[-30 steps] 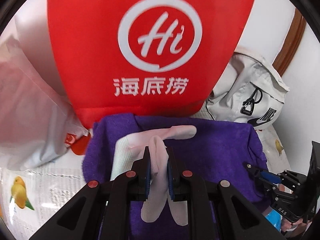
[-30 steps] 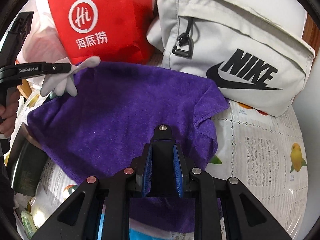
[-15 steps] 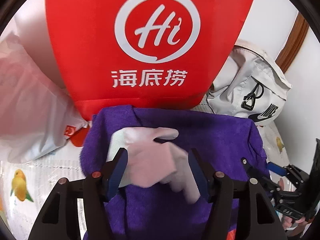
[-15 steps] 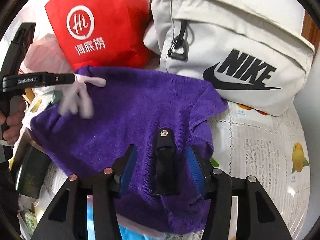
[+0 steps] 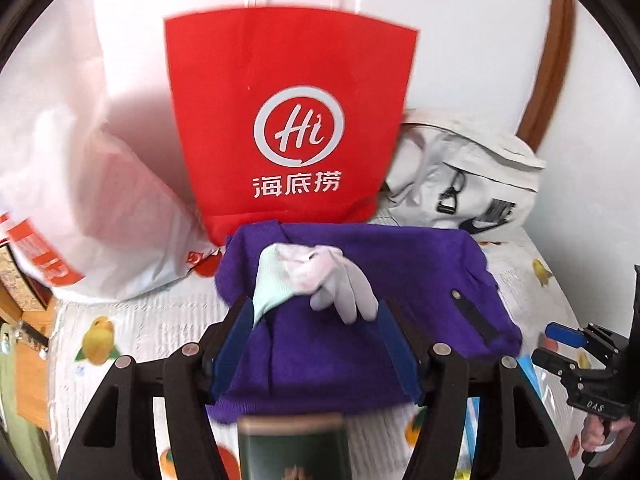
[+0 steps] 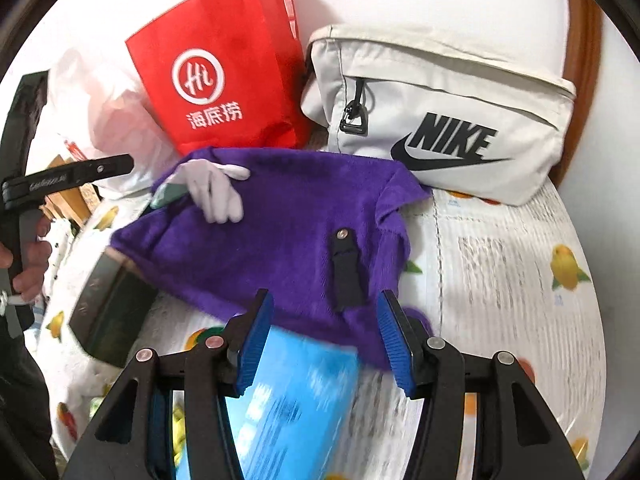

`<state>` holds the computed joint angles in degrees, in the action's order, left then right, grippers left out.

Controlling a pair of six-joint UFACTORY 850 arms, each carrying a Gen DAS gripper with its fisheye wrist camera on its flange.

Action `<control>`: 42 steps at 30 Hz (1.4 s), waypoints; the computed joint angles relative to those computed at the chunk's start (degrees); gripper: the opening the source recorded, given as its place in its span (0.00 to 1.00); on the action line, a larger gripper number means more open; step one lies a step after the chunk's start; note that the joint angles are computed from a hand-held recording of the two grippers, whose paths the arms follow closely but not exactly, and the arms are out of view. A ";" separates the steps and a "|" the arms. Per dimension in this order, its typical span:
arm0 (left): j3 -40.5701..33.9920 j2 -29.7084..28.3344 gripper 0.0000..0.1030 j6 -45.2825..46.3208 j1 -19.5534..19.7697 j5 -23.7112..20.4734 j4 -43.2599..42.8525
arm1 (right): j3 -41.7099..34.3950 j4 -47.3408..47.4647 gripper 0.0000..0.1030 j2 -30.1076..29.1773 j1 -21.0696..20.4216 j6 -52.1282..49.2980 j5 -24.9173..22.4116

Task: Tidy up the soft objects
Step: 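Withdraw both grippers from the purple towel, then grasp the white cloth beside the green wipes pack with the left gripper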

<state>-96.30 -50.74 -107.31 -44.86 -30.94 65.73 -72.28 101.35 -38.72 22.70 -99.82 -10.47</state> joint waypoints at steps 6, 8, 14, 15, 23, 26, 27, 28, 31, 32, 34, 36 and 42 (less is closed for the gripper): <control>7.41 5.14 0.61 -7.36 -3.85 -0.59 0.06 | 9.01 17.60 0.53 6.71 0.74 -17.61 -1.54; 10.16 6.61 0.61 -10.56 -5.10 -0.62 0.77 | 12.31 26.43 0.57 9.21 1.33 -26.45 -1.79; 18.55 10.06 0.61 -20.10 -9.72 -2.64 1.47 | 20.18 36.53 0.61 14.48 1.91 -36.90 -5.27; 19.90 10.34 0.61 -21.79 -10.28 -2.14 1.45 | 21.24 37.08 0.61 15.11 2.04 -37.47 -5.53; 23.65 8.31 0.61 -27.58 -13.79 -1.18 -0.15 | 27.69 42.50 0.61 18.80 3.22 -42.86 -7.62; 23.70 6.84 0.61 -26.83 -14.47 -1.17 -2.05 | 29.60 47.56 0.61 19.56 3.98 -47.98 -7.26; 24.01 6.33 0.60 -28.16 -14.89 -1.09 -1.13 | 30.09 48.19 0.61 19.69 4.07 -48.52 -7.29; 24.28 6.17 0.60 -29.19 -15.21 -1.02 -0.35 | 30.56 48.66 0.61 19.78 4.16 -48.83 -7.42; 25.13 5.52 0.60 -32.78 -16.00 -0.26 3.04 | 31.65 50.63 0.61 19.69 4.47 -50.33 -7.25; 24.59 4.78 0.60 -31.54 -16.46 -1.44 2.40 | 31.95 51.47 0.61 19.59 4.62 -51.11 -7.30; 23.29 3.67 0.60 -29.23 -17.36 -4.44 1.27 | 32.32 53.12 0.61 19.21 4.91 -52.73 -7.29; 22.18 2.76 0.60 -27.33 -17.91 -6.54 0.41 | 32.72 54.23 0.61 18.91 5.25 -53.87 -7.43; 24.76 4.02 0.21 -35.88 -17.80 -6.15 8.11 | 32.92 56.17 0.61 17.99 6.73 -57.17 -8.20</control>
<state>-71.54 -46.72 -143.19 -62.65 -37.10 73.84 -39.36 157.52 -20.73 29.43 -157.00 -18.67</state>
